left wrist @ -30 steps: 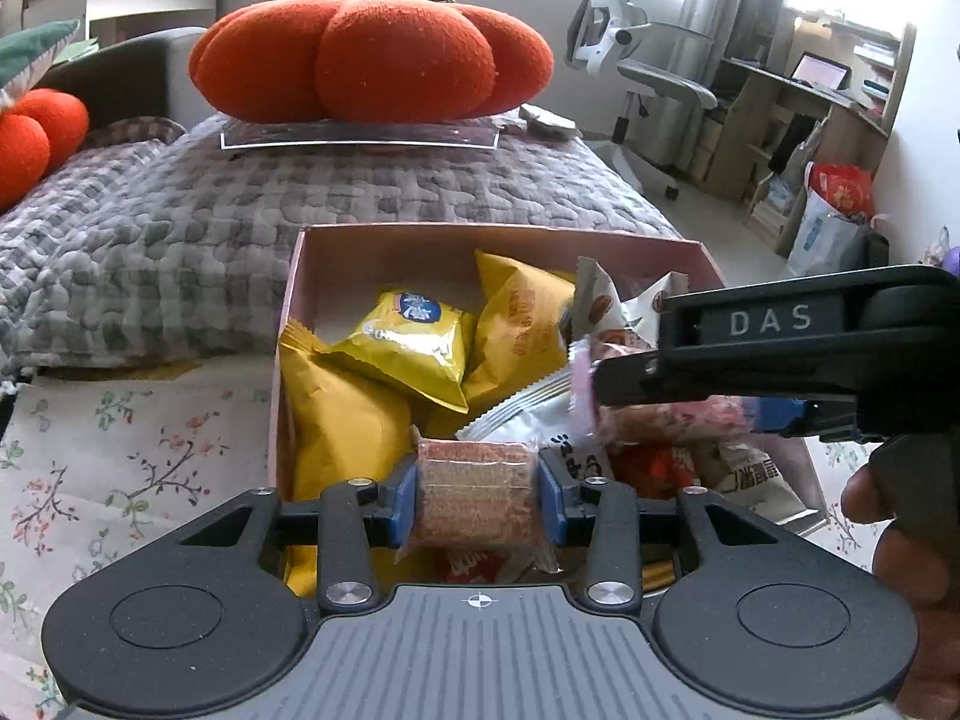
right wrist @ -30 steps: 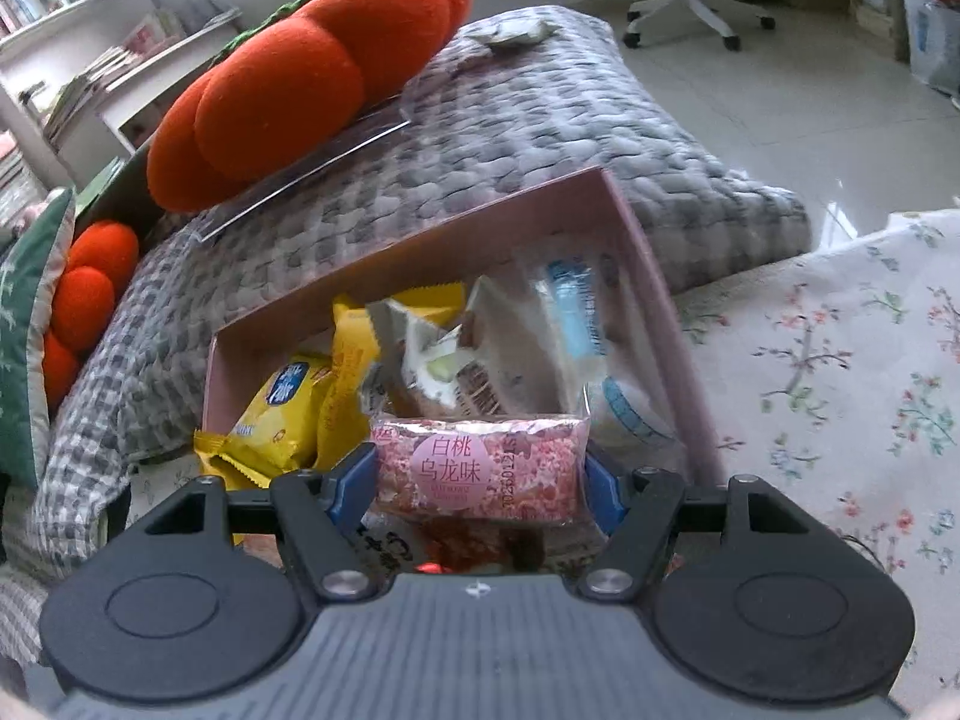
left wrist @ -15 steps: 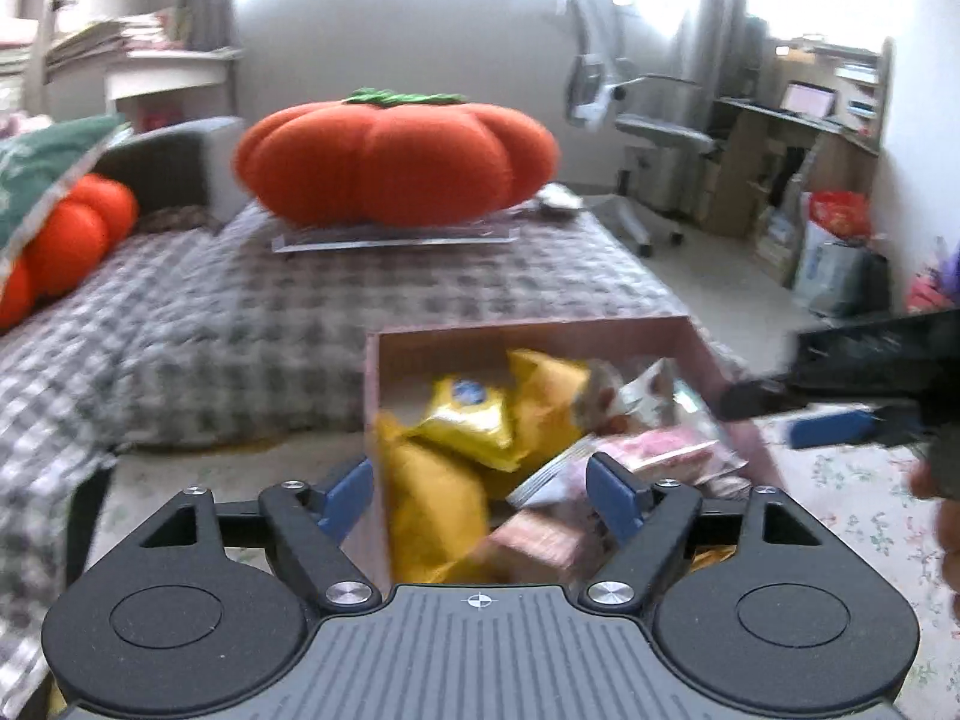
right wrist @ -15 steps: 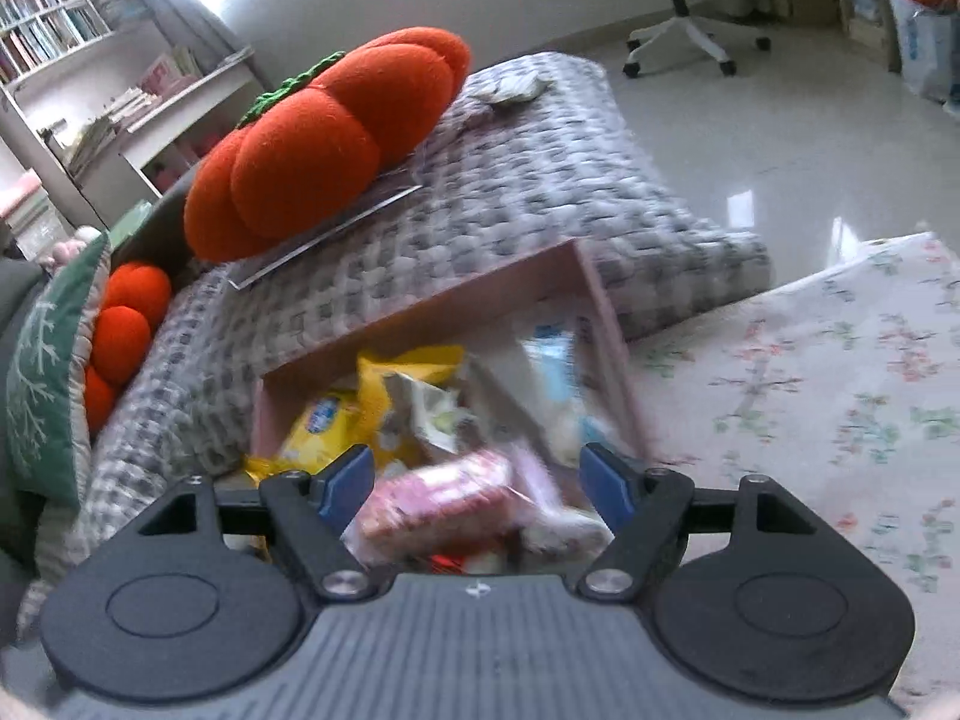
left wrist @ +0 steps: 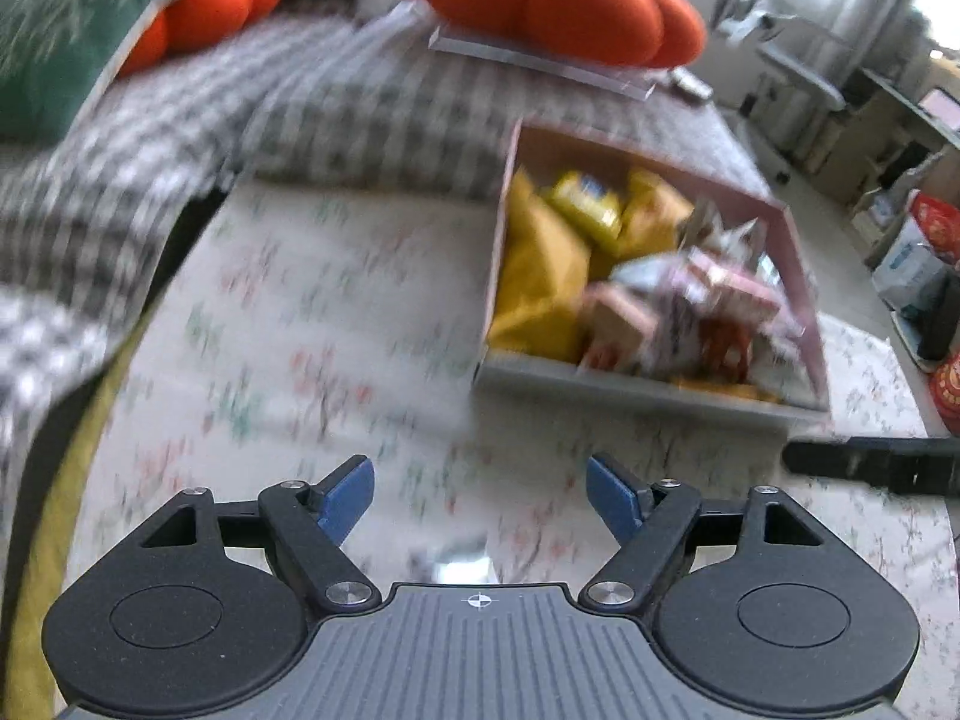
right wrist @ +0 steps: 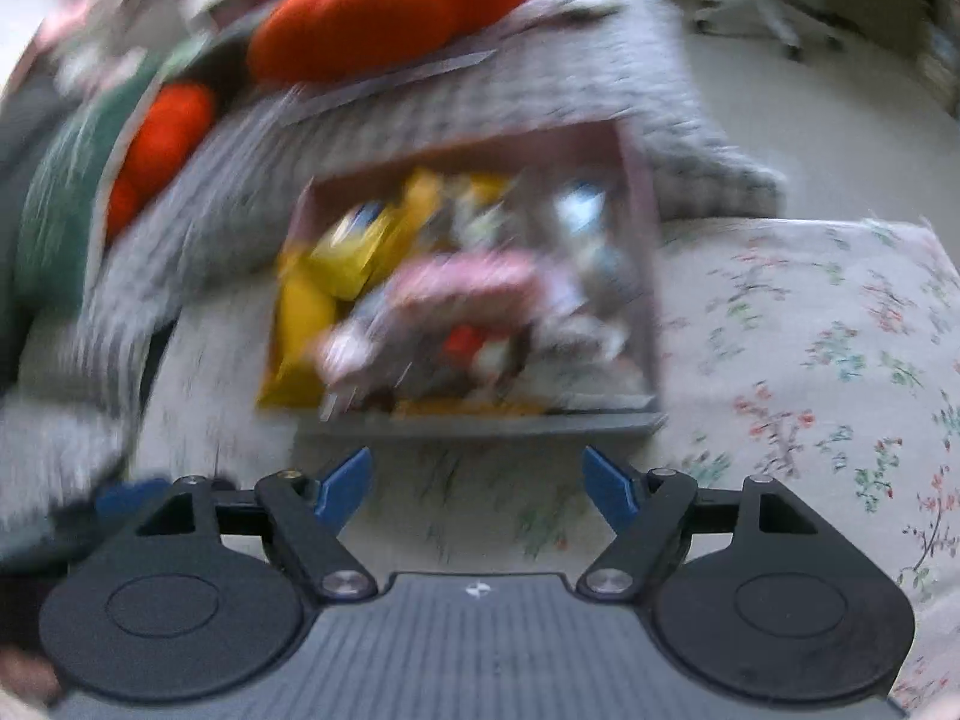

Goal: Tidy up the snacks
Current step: 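Grasp the orange-and-white pack with the right gripper while the left grasps the silver pack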

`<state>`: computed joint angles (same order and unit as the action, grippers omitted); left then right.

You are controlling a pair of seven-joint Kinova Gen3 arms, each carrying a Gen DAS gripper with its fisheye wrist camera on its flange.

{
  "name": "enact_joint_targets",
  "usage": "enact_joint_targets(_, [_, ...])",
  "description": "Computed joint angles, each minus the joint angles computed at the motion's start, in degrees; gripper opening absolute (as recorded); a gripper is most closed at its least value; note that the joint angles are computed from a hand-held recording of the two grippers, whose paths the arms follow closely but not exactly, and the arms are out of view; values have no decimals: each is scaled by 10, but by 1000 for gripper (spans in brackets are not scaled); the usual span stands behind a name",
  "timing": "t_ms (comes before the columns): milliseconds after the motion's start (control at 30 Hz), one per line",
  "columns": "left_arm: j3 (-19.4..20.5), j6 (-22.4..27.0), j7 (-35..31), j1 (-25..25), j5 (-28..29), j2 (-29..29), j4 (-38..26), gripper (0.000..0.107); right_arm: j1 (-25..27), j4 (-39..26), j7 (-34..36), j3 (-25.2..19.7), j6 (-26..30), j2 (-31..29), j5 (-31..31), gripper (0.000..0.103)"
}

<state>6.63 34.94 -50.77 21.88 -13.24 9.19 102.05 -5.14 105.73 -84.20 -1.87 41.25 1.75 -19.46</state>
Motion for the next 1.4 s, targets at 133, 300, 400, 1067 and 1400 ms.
enact_joint_targets(133, [1,34,26,1,21,-3,10,79,-33,-9,62,-26,55,10,71,81])
enact_joint_targets(300, [7,62,76,21,-3,1,16,79,-59,-5,151,-40,95,28,90,74])
enact_joint_targets(400, [10,66,67,8,26,6,17,79,-67,-5,162,-40,98,34,94,70])
enact_joint_targets(1067, [-1,56,114,47,-41,28,18,33,-84,1,187,-43,95,48,116,60])
enact_joint_targets(1400, [0,47,100,47,-46,29,21,32,-94,18,181,-50,59,55,120,55])
